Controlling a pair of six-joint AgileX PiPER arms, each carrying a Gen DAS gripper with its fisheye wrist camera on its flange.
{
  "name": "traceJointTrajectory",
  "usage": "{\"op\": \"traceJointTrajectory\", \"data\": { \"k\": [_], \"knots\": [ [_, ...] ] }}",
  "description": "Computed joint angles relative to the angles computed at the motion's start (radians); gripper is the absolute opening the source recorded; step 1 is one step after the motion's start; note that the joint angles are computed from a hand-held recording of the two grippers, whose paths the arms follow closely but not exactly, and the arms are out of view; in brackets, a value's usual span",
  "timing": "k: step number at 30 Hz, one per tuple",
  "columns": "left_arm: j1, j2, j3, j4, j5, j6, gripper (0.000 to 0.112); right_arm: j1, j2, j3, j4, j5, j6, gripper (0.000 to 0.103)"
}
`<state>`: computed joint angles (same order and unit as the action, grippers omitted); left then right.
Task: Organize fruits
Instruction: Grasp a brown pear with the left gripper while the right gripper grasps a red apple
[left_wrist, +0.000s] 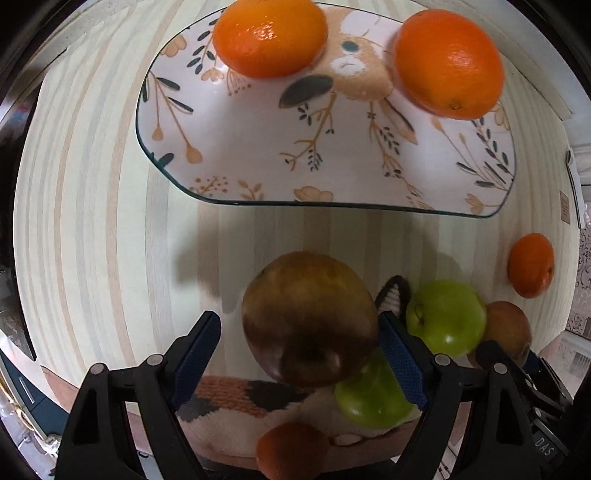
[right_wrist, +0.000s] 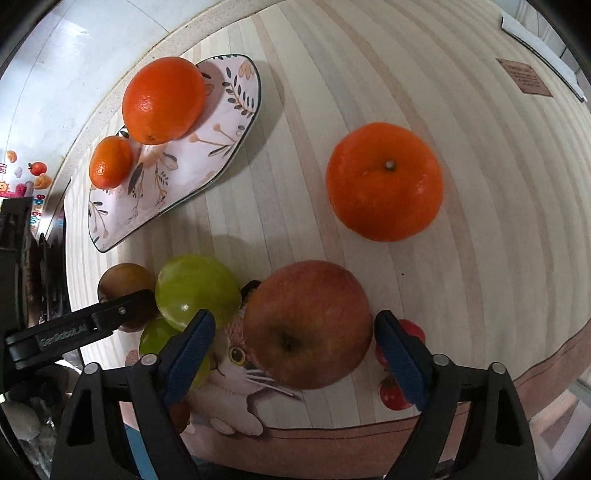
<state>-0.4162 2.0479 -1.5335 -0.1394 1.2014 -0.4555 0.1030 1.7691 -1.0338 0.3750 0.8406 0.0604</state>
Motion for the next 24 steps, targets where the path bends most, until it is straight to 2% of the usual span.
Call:
{"op": "traceJointTrajectory", "data": {
  "k": [2,3,6,7,15,19,24],
  "knots": [
    [0.005,-0.014,0.028,-0.015,-0.04,0.006,0.077,0.001,0.009,-0.007,-0.004,-0.001,0.004,0.084],
    [0.01,-0.02,0.037,-0.03,-0.057,0.013,0.067,0.001,0.012,-0.008,-0.006,-0.001,0.003,0.084],
    [-0.018,-0.025,0.03,0.027,-0.053,-0.028,0.066,0.005,0.02,-0.02,-0.036,0.005,0.011,0.071],
    [-0.026,-0.03,0.037,0.039,-0.058,-0.037,0.066,0.004,0.021,-0.021,-0.035,0.007,-0.002,0.07],
    [-0.025,-0.136,0.212,0.012,-0.101,-0.018,0.066,0.036,0.004,0.005,-0.028,0.027,-0.054,0.07],
    [-0.011,-0.138,0.256,-0.01,-0.124,-0.023,0.067,0.061,-0.003,0.018,-0.045,-0.002,-0.03,0.07],
    [-0.022,-0.142,0.273,0.006,-0.157,-0.048,0.066,0.068,0.002,0.012,-0.052,0.0,-0.036,0.07]
  ]
}}
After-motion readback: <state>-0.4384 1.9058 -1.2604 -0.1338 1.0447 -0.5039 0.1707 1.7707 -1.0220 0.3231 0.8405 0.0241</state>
